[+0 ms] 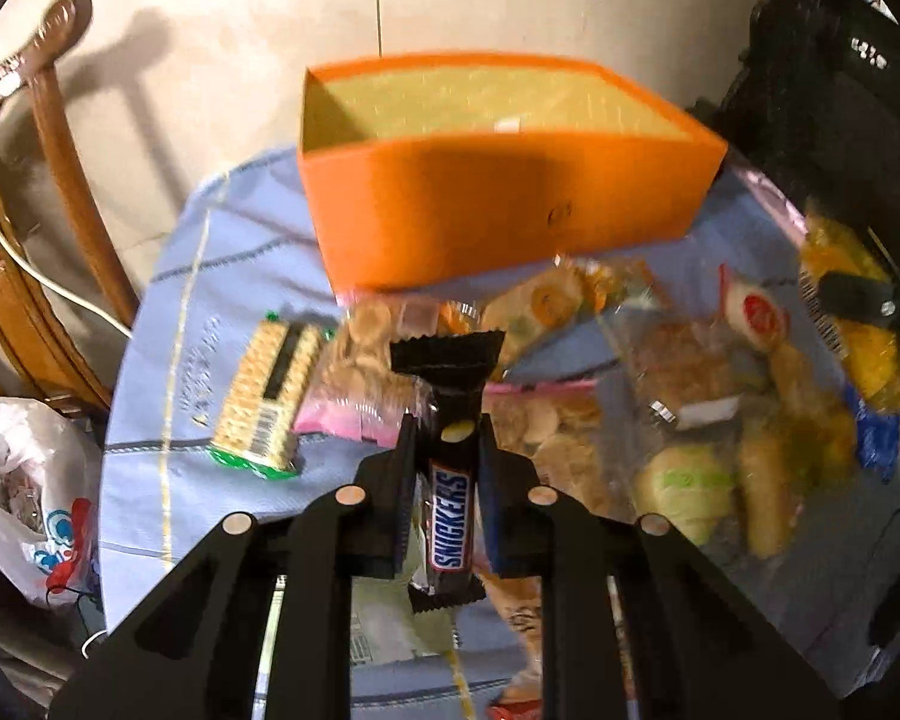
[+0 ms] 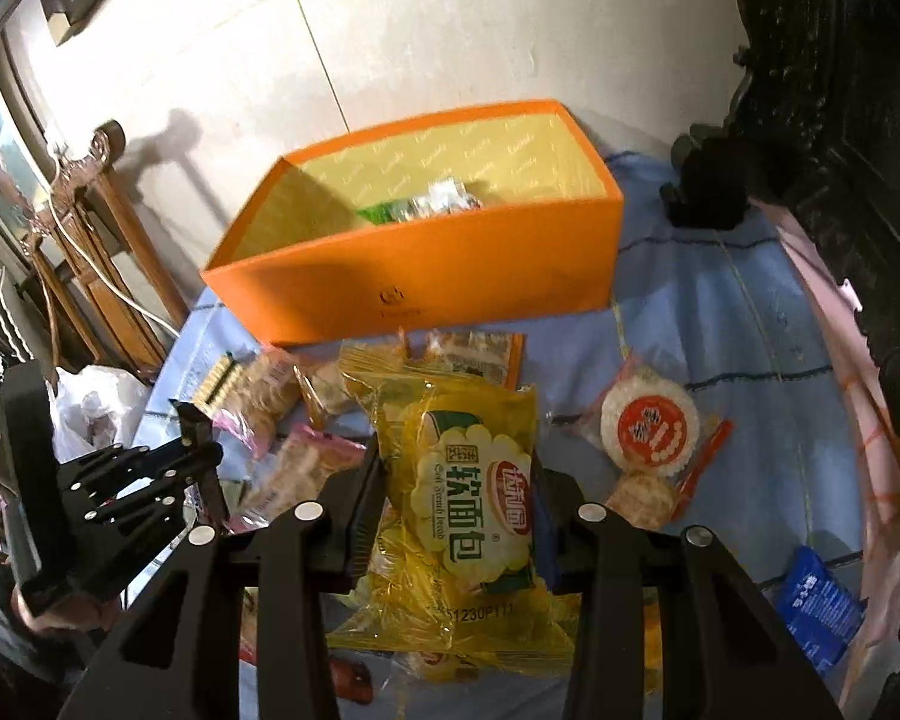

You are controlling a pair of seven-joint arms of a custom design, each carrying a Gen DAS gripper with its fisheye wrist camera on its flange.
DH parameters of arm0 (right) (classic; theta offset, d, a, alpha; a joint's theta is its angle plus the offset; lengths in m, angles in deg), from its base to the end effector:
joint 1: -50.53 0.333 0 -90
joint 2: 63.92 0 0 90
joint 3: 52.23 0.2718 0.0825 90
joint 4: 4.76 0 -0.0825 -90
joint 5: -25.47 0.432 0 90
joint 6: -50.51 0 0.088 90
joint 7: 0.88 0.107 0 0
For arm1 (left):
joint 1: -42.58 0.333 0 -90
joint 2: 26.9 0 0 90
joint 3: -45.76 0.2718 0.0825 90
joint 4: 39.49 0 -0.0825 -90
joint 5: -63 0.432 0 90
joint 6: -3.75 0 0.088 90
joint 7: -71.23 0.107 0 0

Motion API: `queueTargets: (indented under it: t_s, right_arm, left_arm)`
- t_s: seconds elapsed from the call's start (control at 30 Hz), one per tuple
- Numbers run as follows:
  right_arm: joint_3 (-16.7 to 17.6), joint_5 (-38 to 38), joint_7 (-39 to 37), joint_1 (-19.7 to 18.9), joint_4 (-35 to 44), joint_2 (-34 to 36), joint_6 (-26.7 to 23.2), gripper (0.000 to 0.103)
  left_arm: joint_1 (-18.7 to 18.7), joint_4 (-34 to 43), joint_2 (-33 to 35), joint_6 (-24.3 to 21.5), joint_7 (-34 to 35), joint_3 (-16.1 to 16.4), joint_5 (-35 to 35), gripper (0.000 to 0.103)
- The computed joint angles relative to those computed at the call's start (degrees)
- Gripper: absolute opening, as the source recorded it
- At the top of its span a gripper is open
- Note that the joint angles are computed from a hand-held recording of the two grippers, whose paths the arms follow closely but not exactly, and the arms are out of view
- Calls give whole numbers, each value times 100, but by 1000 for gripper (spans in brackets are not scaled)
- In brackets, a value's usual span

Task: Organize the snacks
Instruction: 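Release the Snickers bar and yellow bread bun into the orange box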

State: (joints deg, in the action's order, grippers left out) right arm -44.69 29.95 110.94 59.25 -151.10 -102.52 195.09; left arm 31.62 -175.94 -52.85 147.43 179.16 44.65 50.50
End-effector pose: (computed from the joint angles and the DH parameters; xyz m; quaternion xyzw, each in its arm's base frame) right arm 0.4482 0.1311 0.5084 -0.6201 0.7188 -0.1482 0.2774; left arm 0.5097 -0.1077 0.4979 -0.5331 0.7926 -0.2516 0.1556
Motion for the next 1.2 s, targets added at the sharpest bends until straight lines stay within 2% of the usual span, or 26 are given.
queueTargets:
  t_s: [0.27, 0.43, 0.6, 0.77, 0.93, 0.97, 1.0, 1.03, 1.07, 1.1, 1.2]
  right_arm:
    - [-78, 69, -73, -26, -4, -210, 205, 41]
    - [-197, 77, -378, -104, 456, 134, 429, 41]
    - [-411, 93, -895, -226, 1675, 1304, 816, 41]
    - [-592, 174, -1181, -287, 3223, 2737, 642, 41]
    - [-626, -233, -857, -324, 3927, 3372, 334, 42]
    - [-665, -140, -896, -303, 4075, 3494, 170, 49]
    - [-681, -234, -796, -298, 4084, 3497, 107, 83]
    - [-678, -489, -577, -306, 4043, 3468, 103, 99]
    - [-655, -932, -220, -333, 3918, 3372, 150, 99]
    - [-651, -1031, -177, -327, 3834, 3292, 106, 99]
    - [-615, -1094, -198, -324, 3295, 2799, -77, 99]
  left_arm:
    - [-58, 414, -63, -83, -115, -28, -85, 17]
    - [-81, 1144, 330, -8, -263, -118, -60, 17]
    - [42, 2764, 1580, 62, -561, -364, 103, 17]
    - [314, 4620, 3047, -461, -1142, -690, 902, 17]
    - [455, 5180, 3538, -684, -1250, -856, 1060, 18]
    - [484, 5236, 3587, -707, -1261, -879, 1017, 24]
    - [485, 5246, 3606, -695, -1398, -883, 1060, 67]
    - [462, 5206, 3582, -640, -1607, -869, 1206, 98]
    - [448, 4965, 3463, -344, -1834, -851, 1349, 98]
    - [478, 4777, 3352, -175, -1805, -869, 1318, 99]
    - [536, 4216, 2966, 18, -1735, -869, 1292, 99]
